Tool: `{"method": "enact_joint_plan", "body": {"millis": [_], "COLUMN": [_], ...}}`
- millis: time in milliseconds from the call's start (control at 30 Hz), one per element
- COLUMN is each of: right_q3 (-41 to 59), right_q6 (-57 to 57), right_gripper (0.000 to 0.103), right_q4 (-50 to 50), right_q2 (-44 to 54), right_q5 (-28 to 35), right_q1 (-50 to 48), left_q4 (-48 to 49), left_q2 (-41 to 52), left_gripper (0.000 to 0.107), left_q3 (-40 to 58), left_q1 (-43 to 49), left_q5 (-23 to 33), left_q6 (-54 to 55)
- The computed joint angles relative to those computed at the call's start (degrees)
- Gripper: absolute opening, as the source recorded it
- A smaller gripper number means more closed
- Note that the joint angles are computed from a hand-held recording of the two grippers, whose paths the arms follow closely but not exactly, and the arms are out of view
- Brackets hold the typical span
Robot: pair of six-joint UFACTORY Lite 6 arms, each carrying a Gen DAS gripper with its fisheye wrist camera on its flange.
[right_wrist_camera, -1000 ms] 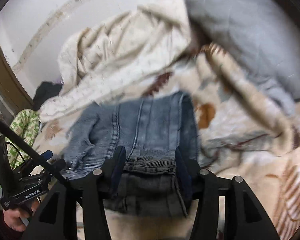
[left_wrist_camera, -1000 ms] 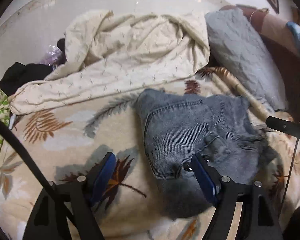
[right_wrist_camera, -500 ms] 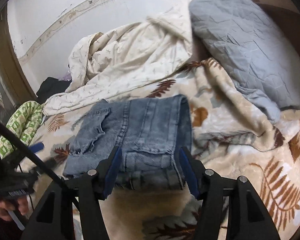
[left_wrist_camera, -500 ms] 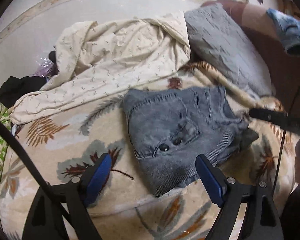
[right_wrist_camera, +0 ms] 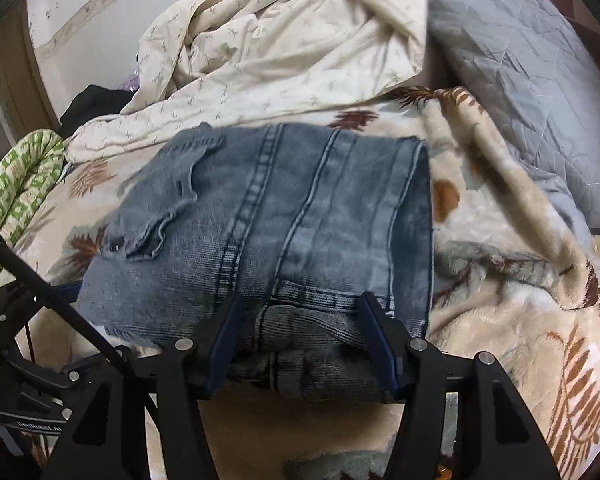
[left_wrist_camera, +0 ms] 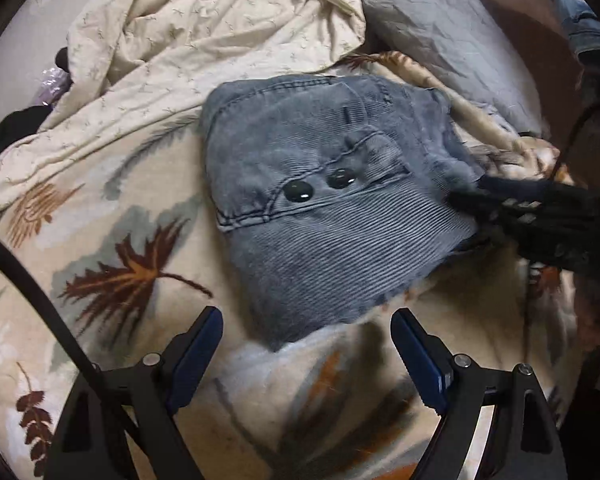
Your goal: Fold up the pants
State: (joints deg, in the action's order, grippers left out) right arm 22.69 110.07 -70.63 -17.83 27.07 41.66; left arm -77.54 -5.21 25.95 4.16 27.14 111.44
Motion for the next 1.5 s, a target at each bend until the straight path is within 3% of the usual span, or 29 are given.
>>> {"method": "enact_joint_plan", "body": {"millis": [167,300,400,500,567,700,800,933,1033,1133,1200,1300,1500], "right_q3": [-3.3,-4.8,-5.1,-2.9,-2.1,-2.0,-2.5,-5.1,-7.2,-8.6,-9.4,-9.2,-3.2], "right_q6": [5.9,8.3,7.9,-2.7,-7.0,-4.8,-3.3,-3.9,-10.1,-19.4,-21.9,-18.7,-0.6], "right_gripper": [0.060,0.060,0.060,0.061,0.061,0.067,0.068,0.070,0.070,0.071,0.071,0.071,0.071], "right_q4": [-6.4,-10.0,-9.4,0.6,6.1,7.1,6.5,7.1,10.7,16.9,18.9,17.4,5.2], "right_q2": [-0.2,-1.5,-3.1,-5.2,-9.4,-20.0,-26.9,-37.1,-44.6,-48.4,-48.7,-45.8,-30.5], "right_q5": [-2.5,-4.0,-2.8,-1.2,3.8,18.1,26.4,31.9,29.4,23.0,21.4,21.2,26.2], "right_q1": [-0.5,-1.4,-0.7,-0.6,1.7,10.2,14.5,14.9,7.7,-3.1,-6.2,-4.3,11.2], "left_q4": [10.4,10.9,7.8,5.7,3.6,-2.1,-5.8,-13.5,-16.5,-22.1,-24.5,-19.4,-6.9], "left_q2": [-6.6,-8.0,-7.6,-6.5,-6.6,-8.8,-11.7,-14.8,-14.1,-15.2,-16.0,-16.1,-14.8], "left_gripper": [0.088,0.088,0.088,0.088,0.088,0.088,0.090,0.101,0.101,0.101,0.101,0.101,0.103], "left_q3": [0.5,3.1,4.5,6.7,7.2,6.7,5.3,3.1,2.9,1.7,1.1,2.0,6.1], "left_q1": [4.6,8.4,10.3,12.3,13.8,16.6,16.7,14.8,11.9,6.5,4.9,5.2,11.8], "left_q5": [8.6,12.5,12.3,13.7,14.9,16.2,15.1,10.9,7.5,-0.6,-3.2,-4.0,0.5], "left_q6": [-6.3,-6.7,-4.9,-5.0,-4.0,0.3,2.2,8.2,9.6,13.3,15.1,9.4,-4.7]}}
